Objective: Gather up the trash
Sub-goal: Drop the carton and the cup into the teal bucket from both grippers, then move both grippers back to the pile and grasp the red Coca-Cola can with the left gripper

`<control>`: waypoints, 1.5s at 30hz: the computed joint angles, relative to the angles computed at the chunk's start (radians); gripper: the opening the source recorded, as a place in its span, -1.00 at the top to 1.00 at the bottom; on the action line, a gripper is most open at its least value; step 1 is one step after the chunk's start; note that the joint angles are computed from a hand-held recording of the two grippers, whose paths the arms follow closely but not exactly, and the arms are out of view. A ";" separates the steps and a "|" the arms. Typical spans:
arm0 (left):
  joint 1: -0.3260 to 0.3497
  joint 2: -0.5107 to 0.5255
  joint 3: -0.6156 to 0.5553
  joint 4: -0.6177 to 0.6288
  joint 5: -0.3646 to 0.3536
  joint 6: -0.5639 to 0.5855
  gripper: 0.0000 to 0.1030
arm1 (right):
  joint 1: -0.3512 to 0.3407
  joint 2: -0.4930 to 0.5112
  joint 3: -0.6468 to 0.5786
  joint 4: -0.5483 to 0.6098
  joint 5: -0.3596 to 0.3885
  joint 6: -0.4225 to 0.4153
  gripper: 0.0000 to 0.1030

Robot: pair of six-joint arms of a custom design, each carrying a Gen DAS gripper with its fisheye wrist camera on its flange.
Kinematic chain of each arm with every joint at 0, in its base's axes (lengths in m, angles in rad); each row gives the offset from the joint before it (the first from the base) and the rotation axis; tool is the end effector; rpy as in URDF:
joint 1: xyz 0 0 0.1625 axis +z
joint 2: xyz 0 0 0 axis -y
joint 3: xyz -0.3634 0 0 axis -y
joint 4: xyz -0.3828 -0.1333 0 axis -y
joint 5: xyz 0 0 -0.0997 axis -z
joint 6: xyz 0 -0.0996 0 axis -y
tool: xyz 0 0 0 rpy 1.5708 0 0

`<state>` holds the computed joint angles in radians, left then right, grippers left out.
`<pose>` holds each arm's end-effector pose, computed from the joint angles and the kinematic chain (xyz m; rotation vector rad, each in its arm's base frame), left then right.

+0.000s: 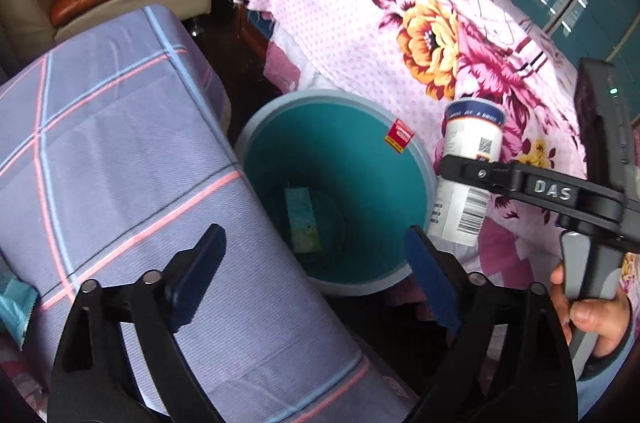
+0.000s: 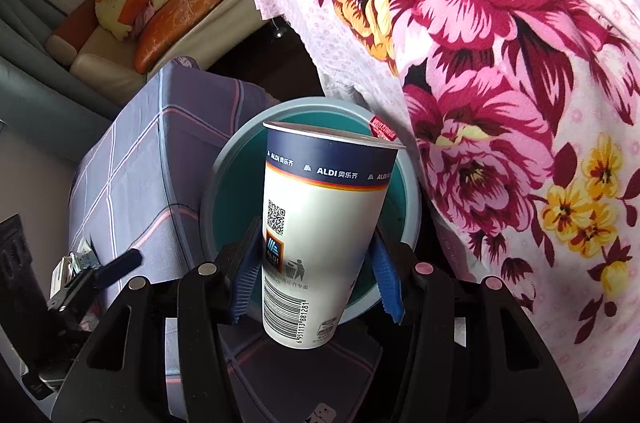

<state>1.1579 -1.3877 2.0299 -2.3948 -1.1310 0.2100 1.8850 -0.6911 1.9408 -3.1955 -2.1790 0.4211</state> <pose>-0.0345 -0.5166 0.2199 0.7769 2.5931 -0.3067 0.2345 -0.4743 -0.0087 -0.2941 -2.5935 0.7552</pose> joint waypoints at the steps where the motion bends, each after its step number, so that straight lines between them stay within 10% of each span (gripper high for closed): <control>1: 0.000 -0.011 0.003 0.001 0.002 -0.001 -0.82 | 0.000 0.003 -0.005 0.012 0.002 0.002 0.03; 5: 0.018 -0.059 0.000 0.030 -0.028 -0.018 -0.82 | 0.006 0.017 -0.029 0.056 0.002 0.019 -0.34; 18: 0.030 -0.213 0.059 0.081 -0.034 -0.011 -0.83 | 0.082 0.019 -0.051 0.167 -0.024 0.107 -0.61; 34: 0.097 -0.511 0.078 0.219 0.009 0.018 -0.83 | 0.279 0.165 -0.264 0.365 0.018 0.126 -0.62; 45: 0.266 -0.599 -0.016 0.251 -0.005 0.113 -0.83 | 0.392 0.348 -0.578 0.584 0.047 0.089 -0.64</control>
